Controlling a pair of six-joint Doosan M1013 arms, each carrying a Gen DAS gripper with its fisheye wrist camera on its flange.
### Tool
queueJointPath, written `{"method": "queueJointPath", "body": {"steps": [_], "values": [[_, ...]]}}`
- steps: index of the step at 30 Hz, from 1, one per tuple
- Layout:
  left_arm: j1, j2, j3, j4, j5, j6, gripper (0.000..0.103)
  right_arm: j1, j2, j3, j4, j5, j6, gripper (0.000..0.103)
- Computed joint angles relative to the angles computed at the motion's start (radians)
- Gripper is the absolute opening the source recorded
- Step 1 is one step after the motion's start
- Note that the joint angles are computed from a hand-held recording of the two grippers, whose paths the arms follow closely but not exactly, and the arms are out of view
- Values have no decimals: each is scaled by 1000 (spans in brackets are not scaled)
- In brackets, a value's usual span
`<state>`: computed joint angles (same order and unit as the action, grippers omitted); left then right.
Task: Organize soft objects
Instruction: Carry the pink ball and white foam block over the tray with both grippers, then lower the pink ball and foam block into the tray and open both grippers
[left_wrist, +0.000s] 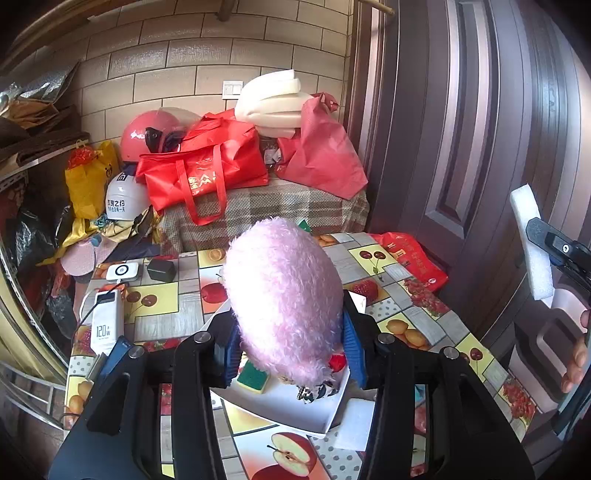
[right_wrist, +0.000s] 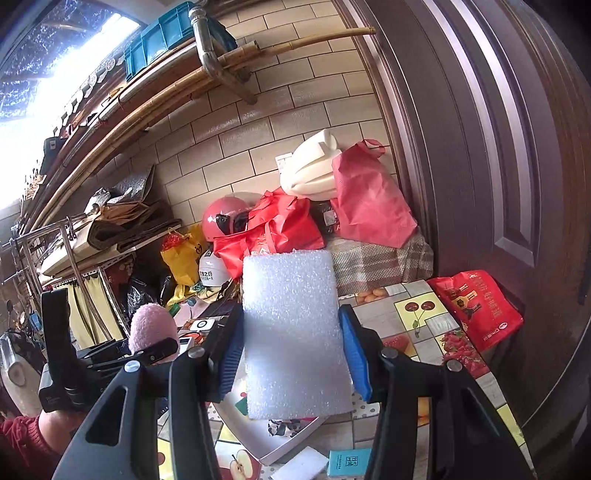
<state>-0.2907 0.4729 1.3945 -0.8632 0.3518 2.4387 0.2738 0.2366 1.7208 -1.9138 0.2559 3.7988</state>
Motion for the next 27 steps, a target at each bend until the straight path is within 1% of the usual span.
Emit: {"method": "queueJointPath", "body": {"steps": [8,17,20,27], "values": [[5,35,-35,158,1,-177,45,-11,31,-37,125,-44,-126,50],[8,79,-79,244,35,-285,45,-18,75,-88,379,-87,-387,50],[8,94,-93,256,44,-295,45,-21,92,-107,504,-98,-513,50],[6,143,-153,325,79,-361,45,-31,138,-155,869,-108,-873,50]]}}
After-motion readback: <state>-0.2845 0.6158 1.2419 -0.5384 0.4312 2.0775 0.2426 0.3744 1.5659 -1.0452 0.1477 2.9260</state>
